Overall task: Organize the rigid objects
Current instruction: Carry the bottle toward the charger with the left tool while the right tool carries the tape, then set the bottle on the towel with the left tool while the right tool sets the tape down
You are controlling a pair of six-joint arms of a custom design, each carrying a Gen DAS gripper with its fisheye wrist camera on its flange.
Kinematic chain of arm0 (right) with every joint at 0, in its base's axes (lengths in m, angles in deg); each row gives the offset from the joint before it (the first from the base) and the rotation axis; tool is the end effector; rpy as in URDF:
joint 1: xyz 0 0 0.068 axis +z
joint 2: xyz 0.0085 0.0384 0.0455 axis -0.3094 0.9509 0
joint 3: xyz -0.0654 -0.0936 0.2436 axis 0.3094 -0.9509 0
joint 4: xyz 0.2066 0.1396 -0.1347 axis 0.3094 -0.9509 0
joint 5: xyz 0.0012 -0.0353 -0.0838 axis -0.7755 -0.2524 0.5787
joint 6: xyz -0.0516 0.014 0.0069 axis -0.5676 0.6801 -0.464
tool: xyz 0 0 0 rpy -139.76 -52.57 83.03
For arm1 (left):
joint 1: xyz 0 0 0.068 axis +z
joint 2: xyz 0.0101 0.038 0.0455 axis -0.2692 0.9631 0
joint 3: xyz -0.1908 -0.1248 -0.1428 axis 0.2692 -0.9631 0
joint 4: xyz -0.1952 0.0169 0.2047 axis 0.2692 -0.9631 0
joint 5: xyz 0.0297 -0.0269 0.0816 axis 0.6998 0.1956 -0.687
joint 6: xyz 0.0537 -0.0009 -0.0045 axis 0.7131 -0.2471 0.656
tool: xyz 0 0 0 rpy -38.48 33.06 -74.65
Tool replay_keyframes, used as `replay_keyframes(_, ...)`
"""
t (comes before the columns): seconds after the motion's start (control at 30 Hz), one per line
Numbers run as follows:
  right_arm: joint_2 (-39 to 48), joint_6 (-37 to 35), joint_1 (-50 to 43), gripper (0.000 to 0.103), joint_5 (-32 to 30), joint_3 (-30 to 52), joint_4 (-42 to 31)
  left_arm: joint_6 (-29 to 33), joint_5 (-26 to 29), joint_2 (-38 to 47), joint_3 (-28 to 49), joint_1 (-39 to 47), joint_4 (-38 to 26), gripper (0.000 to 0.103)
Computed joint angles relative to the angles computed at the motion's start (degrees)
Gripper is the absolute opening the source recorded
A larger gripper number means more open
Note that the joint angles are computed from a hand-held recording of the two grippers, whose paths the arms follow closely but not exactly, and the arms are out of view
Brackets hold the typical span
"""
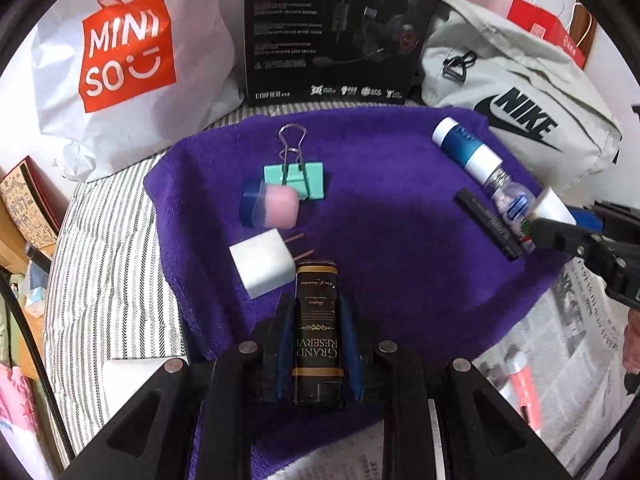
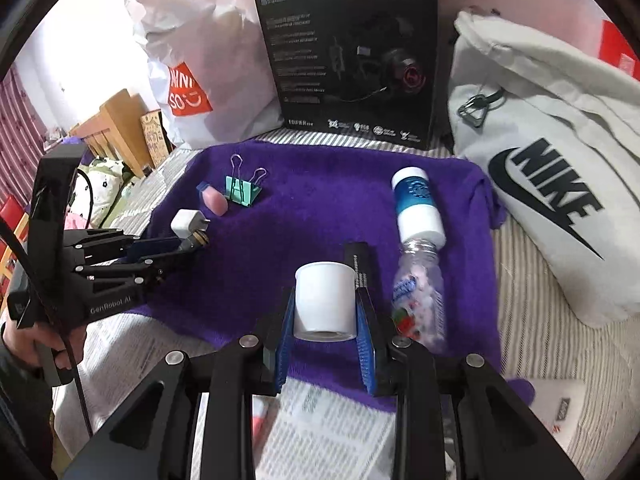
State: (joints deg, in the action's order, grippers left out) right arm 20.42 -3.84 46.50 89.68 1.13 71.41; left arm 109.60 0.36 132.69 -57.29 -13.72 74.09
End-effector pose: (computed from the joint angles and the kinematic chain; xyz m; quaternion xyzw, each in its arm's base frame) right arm 0.1175 0.2000 0.0683 0.1019 0.9407 0.0202 0.3231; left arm 0.2455 -0.0074 0.0376 0.3621 0.8887 -0.1396 0.2440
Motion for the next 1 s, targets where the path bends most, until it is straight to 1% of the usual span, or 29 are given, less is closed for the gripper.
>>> replay_keyframes(0.13, 4.44, -4.88, -4.10, 0.028, -2.72, 0.86, 5.29, 1.10, -0.56, 2.02, 0.86, 0.42, 0.89, 0.022)
replay_keyframes(0.23, 6.86, -7.19, -7.03, 0.028, -3.96, 1.03, 8.81, 1.47, 0.04, 2.45, 1.28, 0.69, 0.66, 0.022)
replay_keyframes(0.3, 7.98, -9.28, -9.80, 0.028, -5.15, 0.91, 11.44, 1.38, -0.23, 2.04, 0.51, 0.53, 1.66, 0.023)
replay_keyframes(0.4, 10.05, -13.14, -14.13, 0.028, -5.83, 2.39, 12.42, 1.71, -0.42, 1.33, -0.75, 0.23, 3.14, 0.024)
replay_keyframes(0.5, 11.89, -16.42, -18.43, 0.028, -6.48, 3.77, 13.52, 1.92, 1.46, 1.55, 0.31, 1.00, 0.54, 0.031)
replay_keyframes(0.57, 13.08, -18.41, -20.94, 0.028, -7.42, 4.60, 14.10, 1.52, 2.01, 1.40, 0.91, 1.44, -1.11, 0.033)
replay_keyframes(0.63, 14.30, -19.91, -22.82, 0.028, -8.21, 5.56, 14.43, 1.43, 2.47, 1.27, 1.25, 1.99, -2.32, 0.039)
replay_keyframes(0.73, 16.61, -22.27, -24.85, 0.028, -8.92, 7.66, 13.71, 1.71, 2.78, 0.83, 1.12, 2.43, -3.12, 0.040)
replay_keyframes(0.8, 18.08, -23.20, -26.02, 0.028, -9.46, 8.85, 13.25, 1.88, 2.69, 0.32, 0.92, 2.50, -3.90, 0.042)
replay_keyframes(0.87, 19.09, -23.70, -26.78, 0.028, -10.20, 9.39, 13.60, 2.26, 3.03, -0.51, 0.54, 2.83, -4.75, 0.047)
replay_keyframes(0.93, 19.41, -24.13, -26.92, 0.028, -10.06, 9.48, 13.92, 2.40, 3.64, -1.67, 0.06, 3.01, -5.50, 0.059)
replay_keyframes(1.0, 19.42, -24.52, -27.11, 0.029, -10.30, 9.58, 13.75, 2.13, 3.43, -2.89, -0.86, 2.85, -4.80, 0.065)
